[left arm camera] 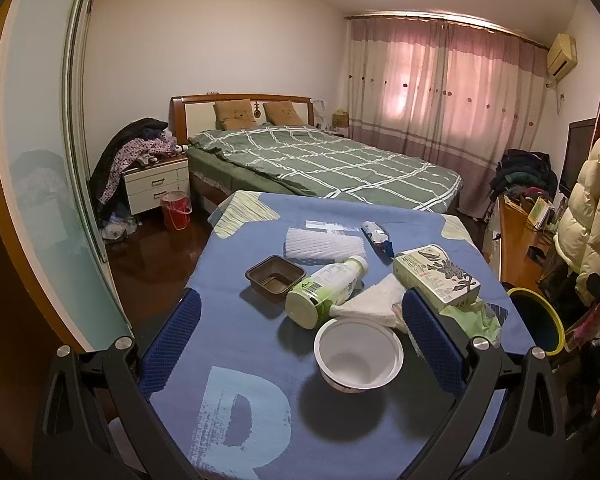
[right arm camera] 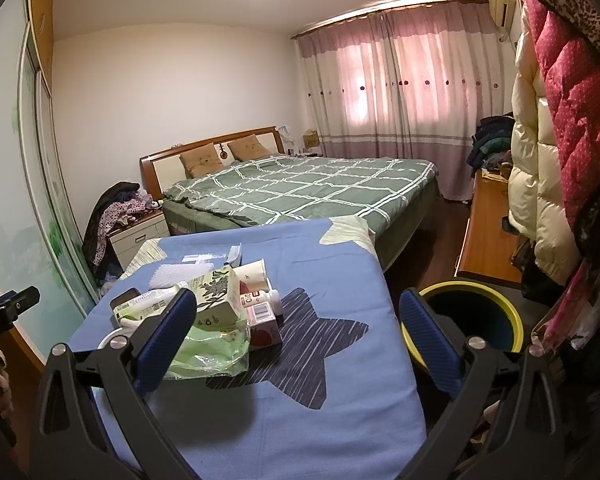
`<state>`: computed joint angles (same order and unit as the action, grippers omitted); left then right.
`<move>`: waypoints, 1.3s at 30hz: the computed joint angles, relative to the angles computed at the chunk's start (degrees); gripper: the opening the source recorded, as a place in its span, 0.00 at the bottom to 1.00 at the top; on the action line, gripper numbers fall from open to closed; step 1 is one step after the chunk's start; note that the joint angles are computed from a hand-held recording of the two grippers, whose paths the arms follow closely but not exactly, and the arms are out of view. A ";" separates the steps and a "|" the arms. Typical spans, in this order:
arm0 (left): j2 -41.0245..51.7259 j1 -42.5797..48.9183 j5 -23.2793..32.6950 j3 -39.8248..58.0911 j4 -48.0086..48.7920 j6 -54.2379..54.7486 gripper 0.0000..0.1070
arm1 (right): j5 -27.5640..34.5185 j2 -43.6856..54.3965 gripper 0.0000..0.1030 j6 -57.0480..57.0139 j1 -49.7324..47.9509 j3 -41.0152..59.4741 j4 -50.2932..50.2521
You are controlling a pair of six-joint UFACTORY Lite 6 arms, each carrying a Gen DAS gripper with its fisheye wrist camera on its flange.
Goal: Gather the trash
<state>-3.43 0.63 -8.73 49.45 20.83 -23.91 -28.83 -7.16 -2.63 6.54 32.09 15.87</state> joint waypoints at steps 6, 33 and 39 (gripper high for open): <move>-0.09 -0.09 0.31 0.06 0.57 -0.54 0.93 | 0.14 0.19 0.94 0.50 -0.27 0.16 -0.66; 0.75 -0.77 1.11 0.76 1.10 -0.84 0.93 | -0.48 1.87 0.94 1.45 -0.16 0.74 -1.15; 0.99 -0.93 1.17 0.90 0.16 0.22 0.93 | -0.76 2.13 0.94 1.45 0.05 0.70 -0.97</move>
<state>-2.45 -0.31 -7.55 50.35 20.99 -23.69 -29.58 -5.03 -1.18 6.58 32.79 14.90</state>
